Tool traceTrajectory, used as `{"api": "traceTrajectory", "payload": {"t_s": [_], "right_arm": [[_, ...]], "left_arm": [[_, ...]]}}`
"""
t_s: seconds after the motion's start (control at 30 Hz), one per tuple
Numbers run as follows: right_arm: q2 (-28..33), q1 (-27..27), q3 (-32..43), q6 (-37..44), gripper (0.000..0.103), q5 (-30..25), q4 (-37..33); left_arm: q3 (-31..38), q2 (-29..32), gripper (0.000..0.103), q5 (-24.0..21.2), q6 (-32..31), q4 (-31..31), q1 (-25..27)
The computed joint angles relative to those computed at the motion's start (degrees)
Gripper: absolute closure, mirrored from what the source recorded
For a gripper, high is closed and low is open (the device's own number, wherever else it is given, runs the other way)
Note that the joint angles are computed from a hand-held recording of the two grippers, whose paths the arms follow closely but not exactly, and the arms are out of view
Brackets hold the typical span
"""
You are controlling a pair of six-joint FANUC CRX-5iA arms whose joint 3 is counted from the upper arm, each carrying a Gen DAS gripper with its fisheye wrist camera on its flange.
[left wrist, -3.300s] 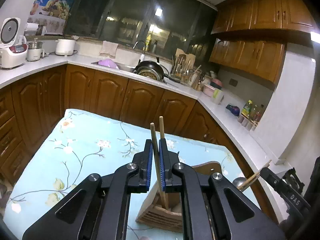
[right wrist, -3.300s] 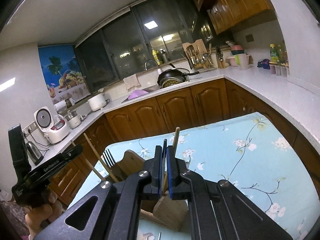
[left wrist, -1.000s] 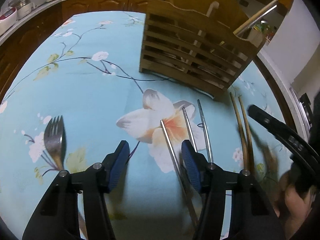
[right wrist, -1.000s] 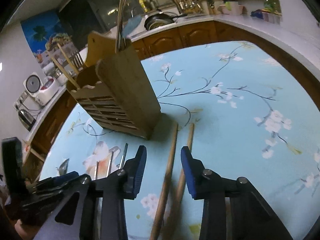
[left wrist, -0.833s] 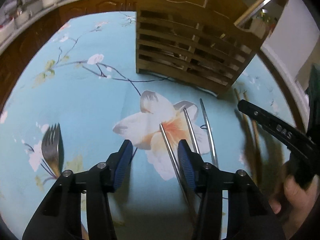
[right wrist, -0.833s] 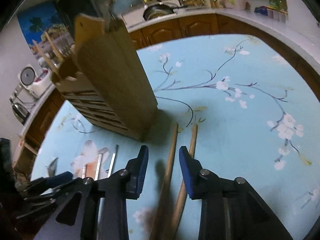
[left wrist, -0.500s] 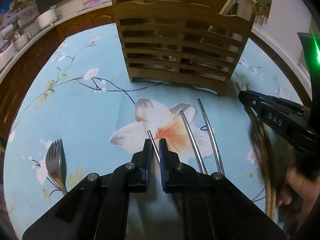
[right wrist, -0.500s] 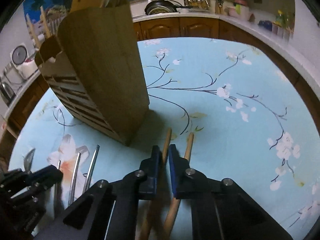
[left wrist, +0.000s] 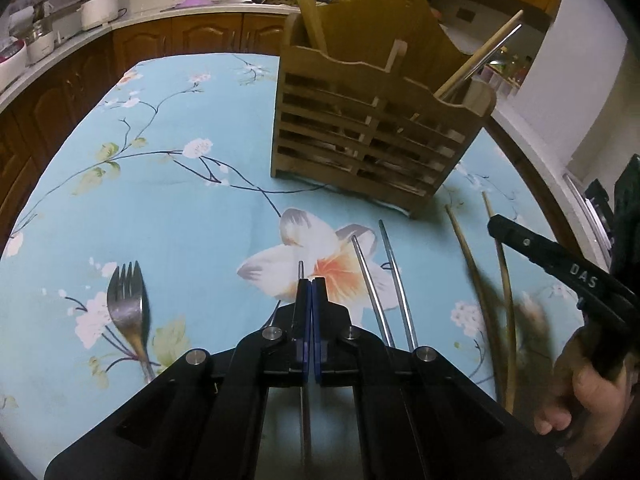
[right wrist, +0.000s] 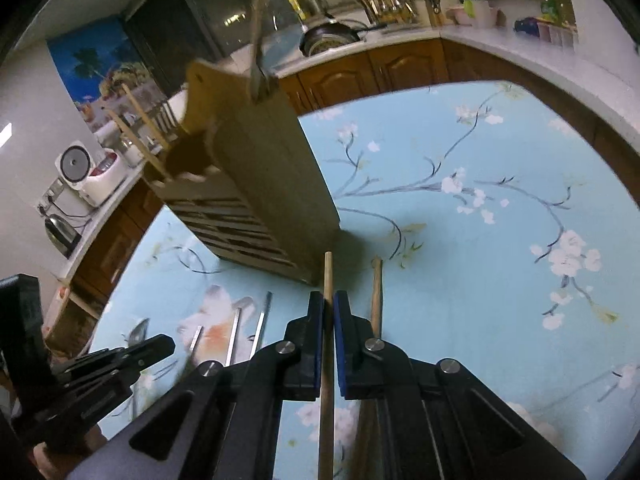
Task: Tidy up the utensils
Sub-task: 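Grasp a wooden chopstick with the right gripper while the left grasps a steel knife, then lift the chopstick and knife upright and carry them over the holder with both grippers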
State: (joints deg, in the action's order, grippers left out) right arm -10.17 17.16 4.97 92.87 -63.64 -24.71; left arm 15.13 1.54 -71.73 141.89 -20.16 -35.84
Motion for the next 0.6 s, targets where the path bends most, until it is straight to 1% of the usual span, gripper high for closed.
{"api": "traceTrajectory", "payload": {"t_s": [0.1, 0.2, 0.27, 0.3, 0.4, 0.43, 0.5, 0.6], "right_arm": [[-1.01, 0.16, 0.08, -0.01, 0.098, -0.34, -0.02], [-1.92, -0.15, -0.18, 0.18, 0.098, -0.6, -0.88], [-1.68, -0.19, 0.36, 0.6, 0.098, -0.99, -1.25], [-1.91, -0.23, 0.3, 0.82, 0.098, -1.17, -1.53], [-2.46, -0.03, -0.05, 0.72, 0.098, -1.14, -1.96], [-2.6, -0.08, -0.12, 0.73, 0.098, -1.15, -2.23], [-2.82, -0.26, -0.16, 0.93, 0.098, -1.31, -2.59], [-3.04, -0.32, -0.27, 0.88, 0.098, -1.33, -2.8]], "left_arm": [[-0.79, -0.06, 0.103, 0.19, -0.93, 2.02, 1.09], [-0.8, 0.17, 0.103, -0.66, -0.74, 2.2, 1.04], [-1.33, 0.5, 0.103, -0.77, -1.46, 4.47, 2.13], [-1.46, 0.62, 0.101, -0.73, -1.53, 4.86, 2.3], [-0.77, 1.83, 0.1, -1.36, -2.65, 5.61, 2.64], [-0.61, 2.2, 0.097, -1.31, -3.07, 6.01, 2.81], [0.71, 3.5, 0.093, -2.21, -4.17, 5.4, 2.59], [3.87, 5.82, 0.093, -4.85, -5.48, 3.25, 1.61]]}}
